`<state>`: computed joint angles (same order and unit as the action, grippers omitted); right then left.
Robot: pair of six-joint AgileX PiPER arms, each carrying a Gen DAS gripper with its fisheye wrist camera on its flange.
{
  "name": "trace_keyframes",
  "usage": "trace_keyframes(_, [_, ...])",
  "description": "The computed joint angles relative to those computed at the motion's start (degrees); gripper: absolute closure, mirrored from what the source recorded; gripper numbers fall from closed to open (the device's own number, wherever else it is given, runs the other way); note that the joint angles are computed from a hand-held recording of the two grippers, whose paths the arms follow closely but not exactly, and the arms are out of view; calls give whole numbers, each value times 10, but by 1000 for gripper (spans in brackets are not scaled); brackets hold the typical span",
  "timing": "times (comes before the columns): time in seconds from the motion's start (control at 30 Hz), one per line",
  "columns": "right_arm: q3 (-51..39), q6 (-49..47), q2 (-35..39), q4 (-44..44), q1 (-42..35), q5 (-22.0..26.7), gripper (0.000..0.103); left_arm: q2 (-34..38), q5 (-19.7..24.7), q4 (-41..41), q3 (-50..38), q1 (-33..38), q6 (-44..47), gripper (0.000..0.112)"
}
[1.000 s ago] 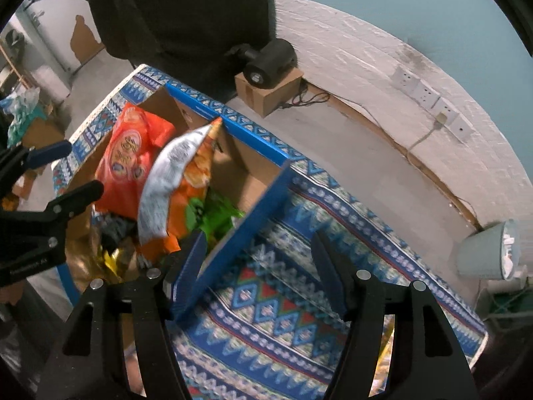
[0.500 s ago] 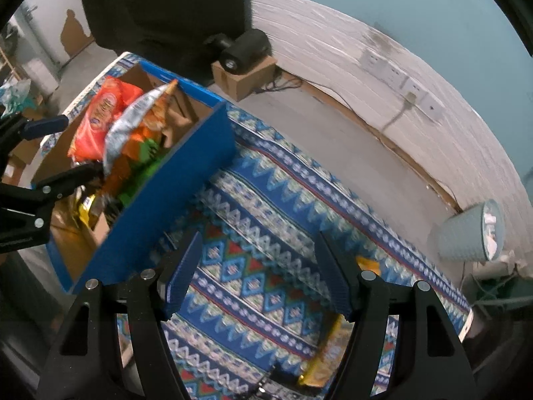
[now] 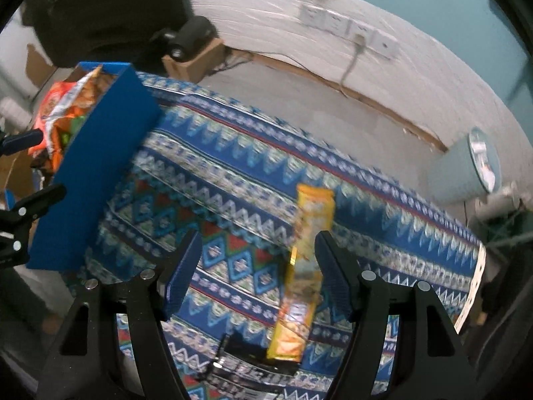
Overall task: Organize snacks
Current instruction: 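Move the right gripper to a yellow bar while the left reaches another yellow bar, then grasp the yellow bar with the right gripper while the left grasps a black bag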
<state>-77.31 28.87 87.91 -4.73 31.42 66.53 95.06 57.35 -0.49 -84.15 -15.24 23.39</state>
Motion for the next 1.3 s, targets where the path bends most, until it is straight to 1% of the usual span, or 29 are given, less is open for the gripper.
trace_keyframes(0.2, [84, -5, -40, 18, -44, -36, 33, 21, -13, 34, 7, -51, -38, 32])
trace_keyframes(0.37, [140, -11, -50, 31, -65, -65, 33, 48, -19, 50, 8, -85, -52, 32])
trace_keyframes(0.53, [184, -23, -49, 42, -78, -93, 33, 69, -34, 69, 9, -103, -60, 32])
trace_keyframes(0.67, [215, -31, -51, 53, -93, -119, 33, 90, -36, 67, 3, -107, -67, 32])
trace_keyframes(0.8, [230, -18, -39, 52, -89, -143, 33, 111, -40, 76, 1, -115, -82, 32])
trace_keyframes(0.93, [231, -21, -28, 55, -89, -153, 33, 128, -43, 69, -4, -121, -83, 32])
trace_keyframes(1.13, [230, -4, -8, 39, -69, -163, 33, 135, -65, 76, 4, -129, -85, 32])
trace_keyframes(1.2, [234, 6, -3, 28, -59, -168, 33, 141, -62, 76, 0, -130, -89, 32])
trace_keyframes(1.27, [236, 12, 5, 18, -53, -170, 33, 149, -50, 66, -13, -130, -90, 32])
trace_keyframes(1.3, [237, 10, 9, 18, -51, -170, 35, 152, -45, 58, -19, -129, -88, 32])
